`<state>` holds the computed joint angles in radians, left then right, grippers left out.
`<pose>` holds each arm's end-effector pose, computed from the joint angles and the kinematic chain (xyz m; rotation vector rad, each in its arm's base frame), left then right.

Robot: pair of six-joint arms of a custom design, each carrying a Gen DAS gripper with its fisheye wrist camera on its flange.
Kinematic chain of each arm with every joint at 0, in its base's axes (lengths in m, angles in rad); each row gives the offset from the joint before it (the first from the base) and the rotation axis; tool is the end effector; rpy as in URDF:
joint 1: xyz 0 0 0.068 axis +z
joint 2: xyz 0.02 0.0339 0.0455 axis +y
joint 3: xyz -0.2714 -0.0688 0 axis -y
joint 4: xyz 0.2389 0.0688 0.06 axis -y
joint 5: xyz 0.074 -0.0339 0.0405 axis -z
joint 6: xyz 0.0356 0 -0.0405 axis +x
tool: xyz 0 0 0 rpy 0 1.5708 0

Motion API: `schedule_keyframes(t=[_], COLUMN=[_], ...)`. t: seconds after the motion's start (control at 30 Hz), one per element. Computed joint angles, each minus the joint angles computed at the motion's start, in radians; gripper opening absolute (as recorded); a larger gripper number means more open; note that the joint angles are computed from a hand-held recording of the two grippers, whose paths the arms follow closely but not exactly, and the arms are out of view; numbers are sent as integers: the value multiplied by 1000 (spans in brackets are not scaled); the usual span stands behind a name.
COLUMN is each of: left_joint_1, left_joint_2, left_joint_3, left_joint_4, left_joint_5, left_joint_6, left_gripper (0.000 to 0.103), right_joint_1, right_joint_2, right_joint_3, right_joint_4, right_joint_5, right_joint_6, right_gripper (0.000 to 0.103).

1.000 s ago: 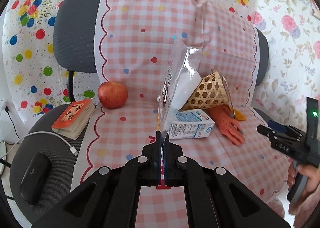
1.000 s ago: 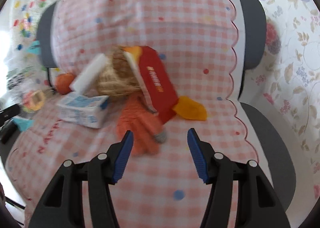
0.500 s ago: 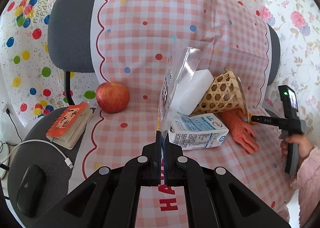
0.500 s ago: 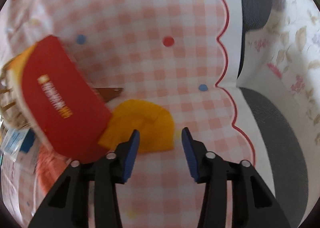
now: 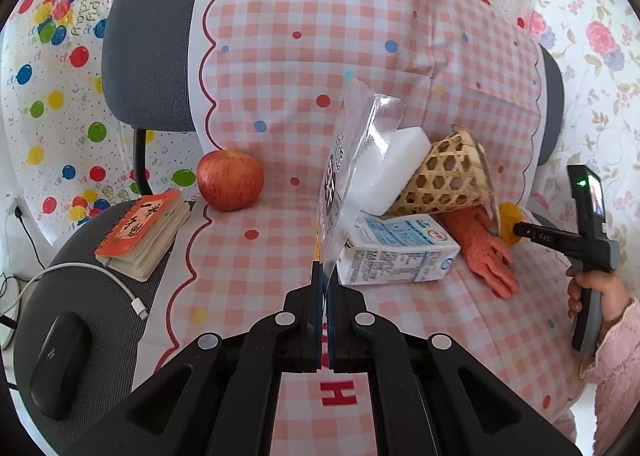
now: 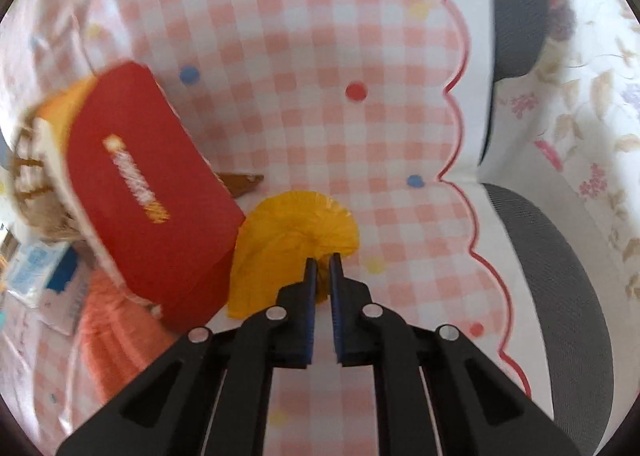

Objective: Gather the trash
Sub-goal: 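Hold the bottle in the left tool while the right tool grasps the yellow foam net, then carry both items over the pink wastebasket and open both tools to drop them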

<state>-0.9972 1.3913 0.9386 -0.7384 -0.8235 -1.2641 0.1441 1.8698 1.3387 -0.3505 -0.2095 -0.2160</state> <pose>0.1571 -0.1950 0.2388 -0.4857 2.2012 0.0275 0.4003 0.0656 0.2196 -0.5269 2.3814 0.2246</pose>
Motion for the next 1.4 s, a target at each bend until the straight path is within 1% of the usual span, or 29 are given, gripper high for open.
schedule_keyframes(t=[0.1,0.13,0.23,0.3,0.43,0.57,0.6,0.7,0.77,0.83,0.9,1.0,1.07,1.1,1.13,1.2,1.27,1.4], left_joint_1=[-55,-86,-148,-186,-272,-344,-355,-386,-406,-413,-414,-424,-426,-425,-424,-422,-418,-401], left_joint_2=[4,18,63,92,153,168,158,125,147,165,190,247,279,299,316,369,411,522], left_joint_3=[31,56,113,147,237,316,322,323,346,346,338,341,331,327,334,361,381,459], left_joint_4=[-29,-44,-53,-42,-64,-155,-154,-103,-98,-57,2,74,163,223,251,323,381,480], left_joint_5=[-30,-47,-71,-78,-130,-213,-223,-233,-245,-244,-221,-186,-138,-108,-92,-41,4,141], left_joint_6=[-24,-33,-37,-28,-28,-69,-61,-3,14,45,74,118,172,217,244,318,370,461], left_gripper=[2,2,2,2,1,1,1,1,1,1,1,1,1,1,1,1,1,2], right_joint_1=[-44,-60,-104,-139,-202,-299,-323,-390,-429,-468,-510,-622,-681,-725,-753,-859,-961,-1174], right_joint_2=[-134,-200,-313,-424,-584,-703,-724,-781,-810,-836,-859,-911,-922,-929,-931,-937,-922,-877], right_joint_3=[-99,-147,-213,-294,-383,-428,-434,-437,-440,-448,-461,-484,-488,-489,-489,-488,-482,-481], right_joint_4=[-1,-4,-43,-69,-145,-217,-236,-297,-326,-352,-371,-432,-469,-493,-504,-553,-605,-690], right_joint_5=[-61,-81,-135,-167,-213,-292,-316,-370,-401,-430,-456,-500,-518,-526,-531,-554,-576,-603], right_joint_6=[-26,-38,-71,-101,-154,-199,-210,-245,-263,-283,-307,-384,-435,-475,-500,-591,-679,-874], right_gripper=[7,7,7,7,7,7,7,7,7,7,7,7,7,7,7,7,7,7])
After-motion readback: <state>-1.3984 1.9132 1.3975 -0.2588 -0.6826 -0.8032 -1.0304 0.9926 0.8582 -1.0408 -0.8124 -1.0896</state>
